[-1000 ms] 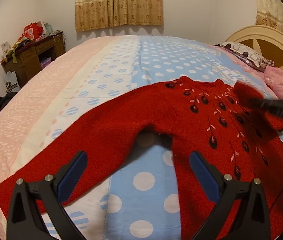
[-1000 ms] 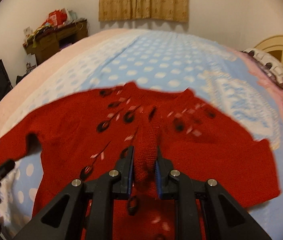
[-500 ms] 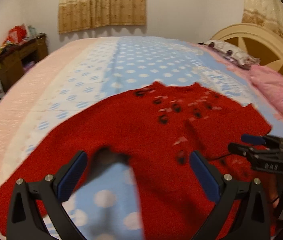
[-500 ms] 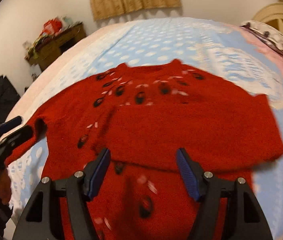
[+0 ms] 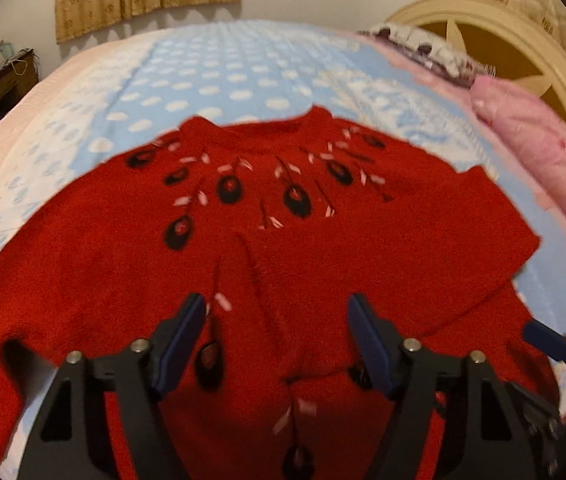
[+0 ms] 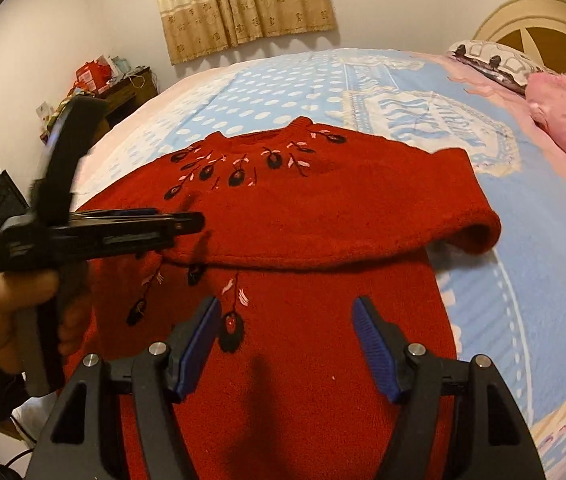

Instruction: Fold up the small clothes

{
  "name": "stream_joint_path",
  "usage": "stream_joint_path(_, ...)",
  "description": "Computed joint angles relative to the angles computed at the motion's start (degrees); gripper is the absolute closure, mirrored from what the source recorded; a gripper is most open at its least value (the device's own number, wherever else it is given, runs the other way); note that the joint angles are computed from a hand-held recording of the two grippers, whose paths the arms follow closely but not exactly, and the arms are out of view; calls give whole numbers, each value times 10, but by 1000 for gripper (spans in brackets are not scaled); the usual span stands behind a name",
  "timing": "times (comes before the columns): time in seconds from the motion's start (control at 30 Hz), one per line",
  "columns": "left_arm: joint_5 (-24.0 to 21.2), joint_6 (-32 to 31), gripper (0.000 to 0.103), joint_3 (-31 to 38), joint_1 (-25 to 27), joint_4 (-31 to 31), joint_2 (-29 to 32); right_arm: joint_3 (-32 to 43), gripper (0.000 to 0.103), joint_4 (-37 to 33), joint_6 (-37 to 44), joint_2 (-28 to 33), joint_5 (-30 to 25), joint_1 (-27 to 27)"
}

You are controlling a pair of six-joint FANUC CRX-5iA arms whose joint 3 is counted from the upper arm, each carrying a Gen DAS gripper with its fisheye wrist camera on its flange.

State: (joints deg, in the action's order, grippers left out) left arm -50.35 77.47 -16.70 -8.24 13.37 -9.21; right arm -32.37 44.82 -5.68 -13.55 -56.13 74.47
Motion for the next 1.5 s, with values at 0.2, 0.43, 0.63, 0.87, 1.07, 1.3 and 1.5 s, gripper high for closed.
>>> stream_joint_path(0.2,23,-11,92,-13,-2,13,4,-20,34,2,-19,-4,8,3)
stream_joint_path(0.43,33,-94,97,-41,45,93,-43,-37,34,4,-39,-13,11,4)
stream_joint_path(0.63,52,-123,97,-59,87,125,-85,-37,34,9,-38,-8,4,11)
stream_joint_path(0.87,56,-136,97,-90,144,146,-113,-45,34,14,-46,-12,11,11)
stream_joint_path(1.07,41,-133,97,-118,180,151,-122,-50,34,18,-52,-16,17,10)
stream_joint_path(1.3,46,-101,97,-139,183,119,-110,-44,34,2,-34,-17,16,9)
stream_joint_path(1.5,63,-114,96,-173,191,129,-129,34,34,-55,99,-11,-48,-1)
